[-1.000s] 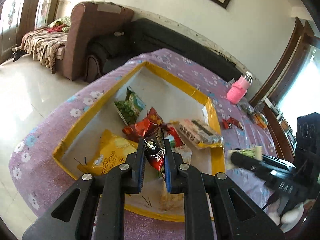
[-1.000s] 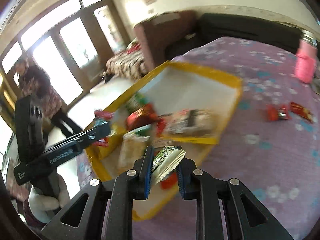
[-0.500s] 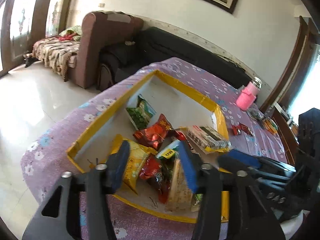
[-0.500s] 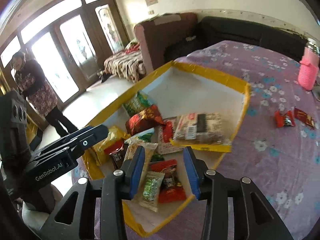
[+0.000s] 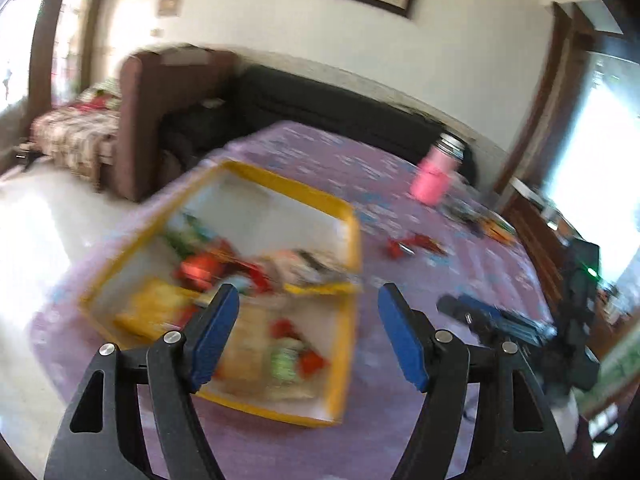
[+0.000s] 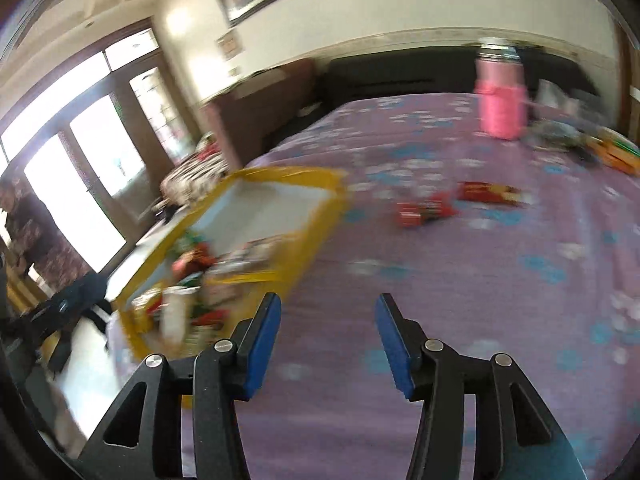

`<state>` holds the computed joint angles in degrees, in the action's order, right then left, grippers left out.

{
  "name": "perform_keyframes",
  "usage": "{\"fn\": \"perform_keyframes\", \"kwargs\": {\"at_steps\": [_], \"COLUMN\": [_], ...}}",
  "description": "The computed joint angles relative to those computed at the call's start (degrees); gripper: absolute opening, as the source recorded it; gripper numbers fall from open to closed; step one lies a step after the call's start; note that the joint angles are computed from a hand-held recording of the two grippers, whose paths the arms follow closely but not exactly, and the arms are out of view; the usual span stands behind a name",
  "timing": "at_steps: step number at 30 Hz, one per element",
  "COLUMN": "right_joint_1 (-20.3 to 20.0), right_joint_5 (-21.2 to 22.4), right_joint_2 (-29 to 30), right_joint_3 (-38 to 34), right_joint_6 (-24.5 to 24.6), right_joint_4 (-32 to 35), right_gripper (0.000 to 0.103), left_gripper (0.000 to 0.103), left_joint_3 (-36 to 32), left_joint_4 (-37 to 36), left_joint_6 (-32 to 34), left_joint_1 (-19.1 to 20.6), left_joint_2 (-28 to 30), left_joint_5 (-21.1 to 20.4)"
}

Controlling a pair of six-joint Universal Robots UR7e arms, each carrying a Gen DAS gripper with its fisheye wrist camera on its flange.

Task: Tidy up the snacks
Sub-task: 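Move both grippers back to the red chocolate bar and last candy, then grasp the red chocolate bar with the right gripper while the left grasps a red candy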

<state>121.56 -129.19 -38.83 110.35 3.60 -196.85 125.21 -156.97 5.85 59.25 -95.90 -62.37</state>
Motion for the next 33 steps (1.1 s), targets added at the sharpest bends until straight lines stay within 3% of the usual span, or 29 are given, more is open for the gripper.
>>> {"fn": "perform_keyframes", "kwargs": {"at_steps": [6, 12, 24, 29, 32, 33], "right_joint_1": [-4.0, -8.4, -15.0, -18.1, -19.4, -19.3], "right_joint_5": [-5.5, -3.2, -1.9, 3.1, 4.9, 4.8], "right_joint_2": [-7.3, -9.0, -2.5, 0.1, 0.3, 0.3], "right_joint_3": [7.0, 5.5, -14.8, -22.1, -23.4, -22.8], "right_joint_6": [3.9, 4.8, 0.6, 0.4, 1.3, -0.6], "right_joint_4": [-1.6, -0.2, 15.2, 22.5, 26.8, 26.1], "right_gripper": [0.054, 0.054, 0.054, 0.054, 0.056, 0.056], "left_gripper": [0.072, 0.072, 0.072, 0.072, 0.072, 0.072], "left_joint_3": [0.6, 1.3, -0.7, -2.4, -3.6, -4.0], "left_joint_4": [5.3, 7.7, 9.2, 9.9, 11.0, 11.3], "left_joint_6": [-1.0, -0.4, 2.2, 2.4, 2.1, 2.0], "left_joint_1": [-1.6, -2.7, -0.7, 0.4, 1.2, 1.4], "left_joint_2": [2.8, 4.2, 7.2, 9.3, 10.5, 10.8], "left_joint_5": [-4.3, -5.9, -7.9, -8.2, -8.5, -8.7]}}
